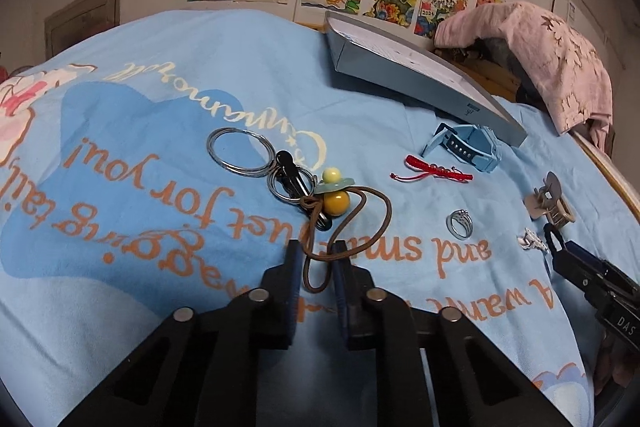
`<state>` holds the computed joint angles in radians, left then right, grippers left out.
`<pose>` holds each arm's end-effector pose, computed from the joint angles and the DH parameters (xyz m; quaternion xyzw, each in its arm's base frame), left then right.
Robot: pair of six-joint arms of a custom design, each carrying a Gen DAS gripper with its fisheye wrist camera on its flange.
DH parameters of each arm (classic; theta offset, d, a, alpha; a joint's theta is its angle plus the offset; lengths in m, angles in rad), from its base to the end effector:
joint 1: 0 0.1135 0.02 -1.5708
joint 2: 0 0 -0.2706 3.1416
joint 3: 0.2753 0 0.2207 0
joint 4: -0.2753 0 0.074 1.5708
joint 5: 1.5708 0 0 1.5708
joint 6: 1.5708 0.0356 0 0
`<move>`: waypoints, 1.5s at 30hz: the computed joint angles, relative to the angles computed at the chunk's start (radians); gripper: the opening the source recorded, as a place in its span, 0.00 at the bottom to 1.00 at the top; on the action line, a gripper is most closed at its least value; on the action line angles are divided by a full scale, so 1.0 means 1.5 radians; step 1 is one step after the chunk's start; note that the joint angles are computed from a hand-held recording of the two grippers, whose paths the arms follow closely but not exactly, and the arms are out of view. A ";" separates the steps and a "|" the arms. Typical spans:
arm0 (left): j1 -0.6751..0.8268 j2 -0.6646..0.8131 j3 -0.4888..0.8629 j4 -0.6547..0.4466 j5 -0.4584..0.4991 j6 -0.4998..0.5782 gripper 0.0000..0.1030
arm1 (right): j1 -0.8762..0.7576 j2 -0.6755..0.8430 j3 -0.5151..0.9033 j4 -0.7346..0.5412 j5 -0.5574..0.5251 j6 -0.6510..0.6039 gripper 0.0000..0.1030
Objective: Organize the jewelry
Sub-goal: 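Move right tool to the black hair tie while left tool approaches the yellow-bead cord, then close right tool on the black hair tie while left tool grasps the brown beaded cord, then carry both items over the grey tray and open both tools to drop them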
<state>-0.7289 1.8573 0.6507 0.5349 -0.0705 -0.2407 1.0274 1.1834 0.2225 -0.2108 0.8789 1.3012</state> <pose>0.2358 -0.2072 0.1278 0.2027 0.8771 -0.1743 0.3990 0.0887 0.0938 0.1352 0.2046 0.8672 -0.0001 0.4540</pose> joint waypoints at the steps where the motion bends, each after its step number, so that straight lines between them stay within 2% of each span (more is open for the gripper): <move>1: 0.001 -0.001 -0.005 0.006 0.003 0.000 0.10 | 0.002 -0.001 -0.001 -0.002 0.001 0.002 0.46; 6: 0.000 -0.008 -0.024 0.035 0.012 0.007 0.05 | 0.014 -0.002 0.001 -0.010 0.005 0.010 0.38; 8: -0.002 -0.012 -0.032 0.046 0.014 0.010 0.05 | 0.014 -0.005 -0.001 -0.009 0.005 0.009 0.29; 10: -0.003 -0.022 -0.042 0.052 0.018 0.014 0.05 | 0.021 -0.003 -0.002 -0.011 0.008 0.019 0.24; 16: -0.014 -0.063 -0.060 0.041 0.030 0.028 0.05 | 0.023 0.008 0.007 -0.025 0.001 0.032 0.16; 18: -0.024 -0.074 -0.055 0.022 0.020 0.031 0.04 | 0.028 0.002 0.007 -0.026 0.000 0.032 0.10; 27: -0.050 -0.149 -0.042 -0.088 0.026 0.012 0.04 | 0.085 -0.040 -0.006 -0.024 0.022 0.056 0.09; 36: -0.069 -0.204 0.031 -0.244 0.017 -0.012 0.04 | 0.107 -0.084 -0.020 0.008 0.031 0.032 0.09; 40: -0.080 -0.209 0.070 -0.288 0.014 -0.016 0.04 | 0.133 -0.108 -0.013 -0.026 0.056 0.055 0.09; 43: -0.083 -0.197 0.109 -0.308 0.016 -0.019 0.04 | 0.122 -0.140 -0.013 -0.024 0.066 0.026 0.09; 45: -0.084 -0.182 0.140 -0.317 0.017 -0.017 0.04 | 0.072 -0.188 -0.022 0.016 0.045 -0.057 0.09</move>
<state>-0.8541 1.5837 0.8604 0.0600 -0.0443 -0.2661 1.1356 0.9008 0.1899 -0.1870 0.9459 1.2156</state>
